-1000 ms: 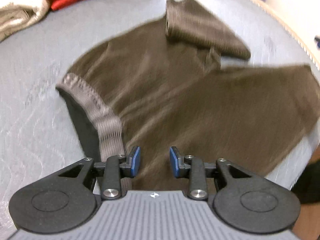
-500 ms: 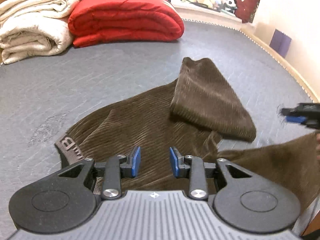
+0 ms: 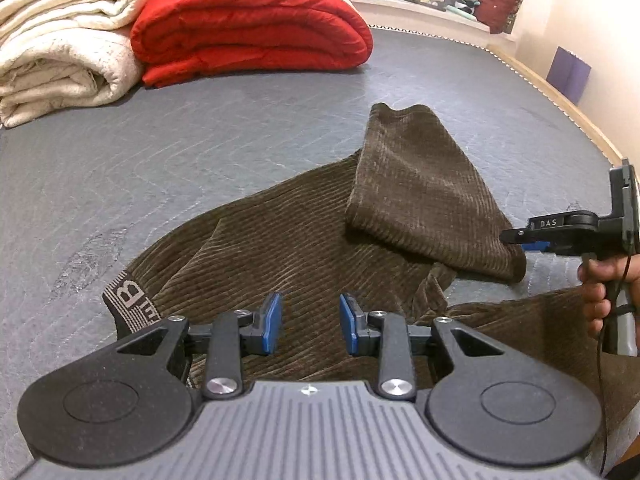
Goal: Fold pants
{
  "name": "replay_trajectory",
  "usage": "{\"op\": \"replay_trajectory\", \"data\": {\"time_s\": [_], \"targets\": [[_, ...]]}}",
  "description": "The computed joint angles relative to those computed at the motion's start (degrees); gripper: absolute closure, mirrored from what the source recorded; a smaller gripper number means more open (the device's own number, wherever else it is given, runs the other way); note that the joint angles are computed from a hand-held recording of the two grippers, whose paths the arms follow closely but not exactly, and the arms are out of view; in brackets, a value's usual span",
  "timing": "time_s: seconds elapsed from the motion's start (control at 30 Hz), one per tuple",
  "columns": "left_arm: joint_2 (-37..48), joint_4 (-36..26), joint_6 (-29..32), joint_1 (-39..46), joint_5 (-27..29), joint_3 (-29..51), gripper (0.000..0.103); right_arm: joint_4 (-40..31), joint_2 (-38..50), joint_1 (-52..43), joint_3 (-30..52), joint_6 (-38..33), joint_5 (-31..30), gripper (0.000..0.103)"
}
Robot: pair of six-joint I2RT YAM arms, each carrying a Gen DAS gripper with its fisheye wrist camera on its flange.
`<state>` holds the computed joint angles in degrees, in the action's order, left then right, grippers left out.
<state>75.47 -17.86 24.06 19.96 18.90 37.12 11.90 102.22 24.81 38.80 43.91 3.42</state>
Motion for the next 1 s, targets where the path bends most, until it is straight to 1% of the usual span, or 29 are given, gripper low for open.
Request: {"op": "replay_trajectory", "data": {"time_s": [0.03, 0.1, 0.23, 0.3, 0.33, 0.4, 0.47, 0.5, 0.57, 0.6, 0.63, 0.73, 0.8, 0.83, 0.9, 0.93, 0.97, 1.0], "targets": [[-0.04, -0.04, 0.18, 0.25, 0.04, 0.09, 0.067, -0.89, -0.74, 0.57, 0.44, -0.55, 1.18, 0.091], [0.04, -0.33, 0.72, 1.03, 0.34, 0.37, 0.067, -3.29, -3.98, 1.48, 1.02, -3.19, 2.66, 0.091], [-0.46, -1.12, 1.79, 3.07, 1.32, 0.85, 0.067, -3.19, -14.80, 6.50, -0.64, -16.92, 4.17, 0.093], [-0.88, -1.87, 2.11, 4.11, 2.13, 1.17, 0.067, -2.64, -21.64, 9.48, -2.62, -22.50, 1.21, 0.093], [-1.20, -2.16, 2.27, 4.52, 2.47, 1.25, 0.067, -2.80, -24.91, 10.81, -3.58, -24.97, -2.59, 0.093], [-1.51, -2.39, 2.65, 5.17, 2.69, 1.26, 0.067, -5.79, -27.78, 12.78, -3.75, -27.09, -11.34, 0.093], [-1.66, -2.80, 2.77, 5.65, 3.02, 1.49, 0.067, -6.92, -26.58, 15.00, -4.19, -26.37, -18.08, 0.092], [-1.80, -2.93, 2.80, 5.84, 3.14, 1.49, 0.067, -8.32, -24.84, 16.02, -3.75, -26.53, -19.76, 0.091], [-2.05, -3.44, 2.59, 5.87, 3.11, 1.55, 0.067, -13.34, -20.96, 17.43, -1.65, -28.35, -19.60, 0.091], [-2.31, -3.87, 2.42, 5.69, 3.12, 1.65, 0.067, -14.74, -20.14, 16.91, -1.34, -28.60, -20.27, 0.090], [-2.64, -4.03, 2.38, 5.60, 3.29, 1.53, 0.067, -14.87, -20.63, 15.64, -2.16, -27.96, -21.67, 0.090], [-3.02, -3.53, 2.72, 5.17, 3.17, 1.20, 0.067, -11.62, -25.57, 8.64, -6.31, -22.54, -25.11, 0.089], [-2.41, -3.22, 2.39, 5.04, 2.84, 1.48, 0.067, -7.01, -28.56, 2.63, -9.54, -16.89, -24.90, 0.074], [-2.08, -3.28, 1.96, 4.95, 2.76, 1.78, 0.067, -4.54, -29.11, -0.58, -10.93, -13.46, -25.67, 0.072], [-1.63, -2.98, 1.44, 4.84, 2.70, 2.12, 0.067, 0.52, -27.79, -6.56, -13.20, -6.17, -27.12, 0.071], [-1.55, -2.76, 1.38, 4.75, 2.63, 2.12, 0.067, 2.24, -25.29, -8.08, -13.23, -4.29, -27.37, 0.071], [-1.49, -2.55, 1.18, 4.52, 2.43, 2.09, 0.067, 1.45, -22.14, -8.18, -11.80, -3.84, -26.61, 0.071], [-1.19, -2.54, 0.89, 4.27, 2.28, 2.35, 0.067, -0.77, -19.83, -7.74, -10.24, -4.98, -25.38, 0.071]]}}
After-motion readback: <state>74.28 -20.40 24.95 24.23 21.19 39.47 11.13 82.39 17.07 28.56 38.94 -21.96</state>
